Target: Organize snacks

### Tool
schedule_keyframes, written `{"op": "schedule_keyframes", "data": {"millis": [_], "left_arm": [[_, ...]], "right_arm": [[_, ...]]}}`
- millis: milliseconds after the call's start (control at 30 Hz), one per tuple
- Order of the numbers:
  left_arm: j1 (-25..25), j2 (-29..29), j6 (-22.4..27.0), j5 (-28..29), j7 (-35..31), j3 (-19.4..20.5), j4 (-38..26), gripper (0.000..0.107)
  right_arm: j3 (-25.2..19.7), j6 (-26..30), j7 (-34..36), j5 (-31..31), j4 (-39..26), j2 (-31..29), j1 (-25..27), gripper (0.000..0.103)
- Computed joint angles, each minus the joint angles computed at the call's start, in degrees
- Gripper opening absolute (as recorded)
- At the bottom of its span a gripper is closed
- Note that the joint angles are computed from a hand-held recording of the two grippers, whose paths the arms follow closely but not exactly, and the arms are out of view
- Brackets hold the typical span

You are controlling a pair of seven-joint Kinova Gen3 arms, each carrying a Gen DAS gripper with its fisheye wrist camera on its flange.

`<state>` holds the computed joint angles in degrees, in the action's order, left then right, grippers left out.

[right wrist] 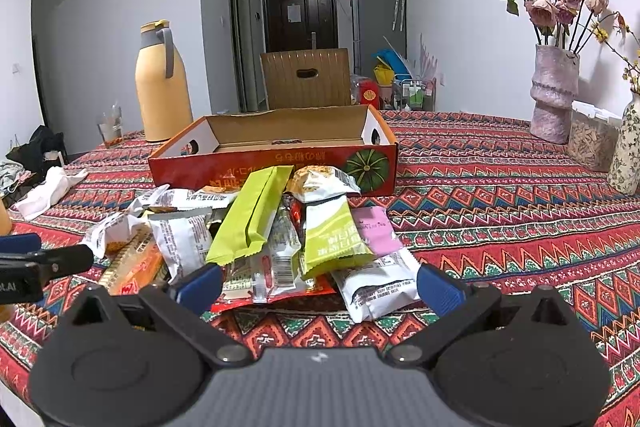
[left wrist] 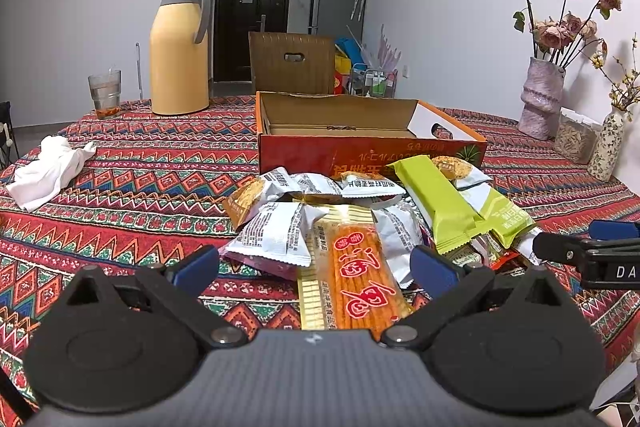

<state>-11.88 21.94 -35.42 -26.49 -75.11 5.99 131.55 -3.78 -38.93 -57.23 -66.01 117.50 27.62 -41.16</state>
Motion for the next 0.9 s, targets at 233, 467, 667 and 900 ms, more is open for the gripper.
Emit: {"op": "schedule_keyframes", "data": {"millis": [233, 467, 667, 900], "left_arm": [[-0.05, -0.04, 0.33, -0.2, 0.24, 0.08, -0.09, 0.103], [-0.04, -0.01, 0.27, -0.18, 0.23, 0.08, -0.08, 0.103], [0.04, 0.04, 0.43, -0.12, 0.23, 0.07, -0.18, 0.103], [0.26, 0.43, 0.65, 0.36, -0.06, 0.02, -0.44, 0.103]], "right_arm": [[0.0, 0.1, 0.17, -0.21, -0.09, 0.21, -0.02, 0.103], [0.06, 0.3, 0.75, -0.76, -0.28, 0.31, 0.01, 0.103], [-0.02, 0.36, 0.81, -0.73, -0.35, 0.34, 0.14, 0.103], [0.12, 0.56, 0.88, -0.84, -0.52, 0.55, 0.31, 0.103]]}}
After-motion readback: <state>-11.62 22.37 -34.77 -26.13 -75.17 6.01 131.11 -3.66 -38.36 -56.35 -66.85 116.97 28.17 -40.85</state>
